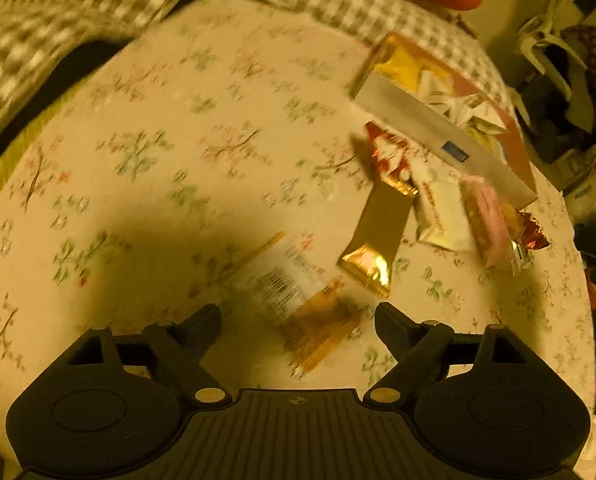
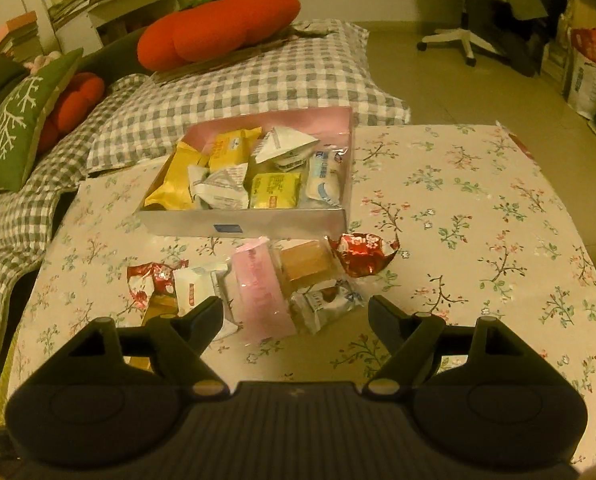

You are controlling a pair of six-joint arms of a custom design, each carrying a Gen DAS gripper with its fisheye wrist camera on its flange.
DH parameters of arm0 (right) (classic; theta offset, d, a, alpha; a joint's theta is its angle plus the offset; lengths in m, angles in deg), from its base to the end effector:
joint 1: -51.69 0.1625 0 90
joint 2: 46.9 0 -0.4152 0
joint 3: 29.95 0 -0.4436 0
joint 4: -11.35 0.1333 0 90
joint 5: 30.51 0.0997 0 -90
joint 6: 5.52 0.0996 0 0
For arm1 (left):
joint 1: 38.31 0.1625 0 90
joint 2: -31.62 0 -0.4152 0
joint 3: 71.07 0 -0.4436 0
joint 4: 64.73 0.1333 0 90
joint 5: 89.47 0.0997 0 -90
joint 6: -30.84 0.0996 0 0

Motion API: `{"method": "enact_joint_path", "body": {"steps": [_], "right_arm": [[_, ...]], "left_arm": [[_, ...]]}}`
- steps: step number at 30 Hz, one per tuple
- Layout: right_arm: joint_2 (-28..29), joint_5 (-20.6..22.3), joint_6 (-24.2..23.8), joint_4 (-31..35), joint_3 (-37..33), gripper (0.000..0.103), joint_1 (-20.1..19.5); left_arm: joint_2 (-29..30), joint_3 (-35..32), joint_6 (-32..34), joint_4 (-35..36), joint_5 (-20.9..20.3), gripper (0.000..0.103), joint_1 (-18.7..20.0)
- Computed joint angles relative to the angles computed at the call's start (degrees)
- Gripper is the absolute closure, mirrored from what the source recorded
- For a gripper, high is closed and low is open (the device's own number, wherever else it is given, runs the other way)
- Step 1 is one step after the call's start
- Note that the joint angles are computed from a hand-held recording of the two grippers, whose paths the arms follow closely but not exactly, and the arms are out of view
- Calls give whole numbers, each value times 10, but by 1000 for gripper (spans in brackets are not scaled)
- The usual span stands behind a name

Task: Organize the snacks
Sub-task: 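Withdraw both tools from the box back over the remaining snacks, then grasp the white-and-orange stick pack with the left tool while the right grasps the pink pack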

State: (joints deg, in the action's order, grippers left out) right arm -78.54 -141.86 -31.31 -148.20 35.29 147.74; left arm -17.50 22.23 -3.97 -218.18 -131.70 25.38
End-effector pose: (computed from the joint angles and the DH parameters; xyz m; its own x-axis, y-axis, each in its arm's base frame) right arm 0.1869 -0.8431 0.1183 -0.8171 -0.2473 0.5208 -0.4896 0.7746 -0.4004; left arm -0.1274 -0.7247 0.1370 -0.8224 -0.4183 -0.3855 -0.0622 0.7398 -0.6700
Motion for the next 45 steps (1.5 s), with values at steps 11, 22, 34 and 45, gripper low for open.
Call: {"method": "enact_joint_path", "body": {"steps": [11, 22, 34, 45], "right_arm": [[3, 2, 6, 1, -5, 27, -3], [2, 14, 21, 8, -9, 32, -7], [13, 19, 23, 43, -25, 51, -10], [58, 24, -48, 60, -66, 59, -4]], "left_arm": [[40, -18, 130, -73, 53, 88, -4], [37, -19, 162, -133, 21, 94, 0], [40, -19, 204, -185, 17, 94, -5], [43, -25, 223, -202, 1, 94, -6]]}}
